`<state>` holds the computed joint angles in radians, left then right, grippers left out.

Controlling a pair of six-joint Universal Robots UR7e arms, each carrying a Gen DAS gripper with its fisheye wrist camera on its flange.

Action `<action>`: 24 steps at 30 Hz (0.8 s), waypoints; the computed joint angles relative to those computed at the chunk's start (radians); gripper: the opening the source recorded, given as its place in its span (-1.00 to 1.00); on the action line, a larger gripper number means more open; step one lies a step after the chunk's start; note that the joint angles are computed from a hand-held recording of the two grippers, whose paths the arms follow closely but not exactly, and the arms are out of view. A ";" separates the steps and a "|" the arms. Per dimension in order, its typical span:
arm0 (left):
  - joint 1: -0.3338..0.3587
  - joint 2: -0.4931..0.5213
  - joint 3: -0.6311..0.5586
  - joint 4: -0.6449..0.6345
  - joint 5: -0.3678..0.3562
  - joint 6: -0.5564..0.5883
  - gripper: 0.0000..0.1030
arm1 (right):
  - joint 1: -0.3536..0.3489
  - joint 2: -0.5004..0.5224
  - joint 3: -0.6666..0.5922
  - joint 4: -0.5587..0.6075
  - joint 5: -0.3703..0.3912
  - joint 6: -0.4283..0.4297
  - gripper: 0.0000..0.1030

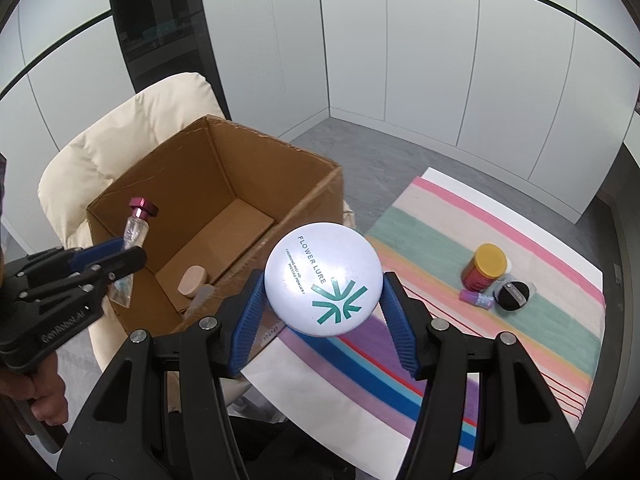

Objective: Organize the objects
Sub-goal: 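Carry the dropper bottle with the left tool into the box and release while the right tool carries the compact, then lower the white compact with the right tool into the box and release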

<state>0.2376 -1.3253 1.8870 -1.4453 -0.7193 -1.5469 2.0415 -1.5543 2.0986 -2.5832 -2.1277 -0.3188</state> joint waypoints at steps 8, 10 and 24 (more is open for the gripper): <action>0.018 -0.003 0.024 -0.005 -0.022 0.056 -0.45 | 0.021 0.032 -0.005 -0.003 0.012 0.009 0.16; 0.015 -0.003 0.026 0.007 -0.010 0.050 -0.28 | 0.027 0.044 -0.008 -0.007 0.013 0.011 0.16; -0.051 -0.067 0.026 0.176 0.037 -0.090 0.29 | 0.069 0.124 -0.025 -0.036 0.039 0.028 0.16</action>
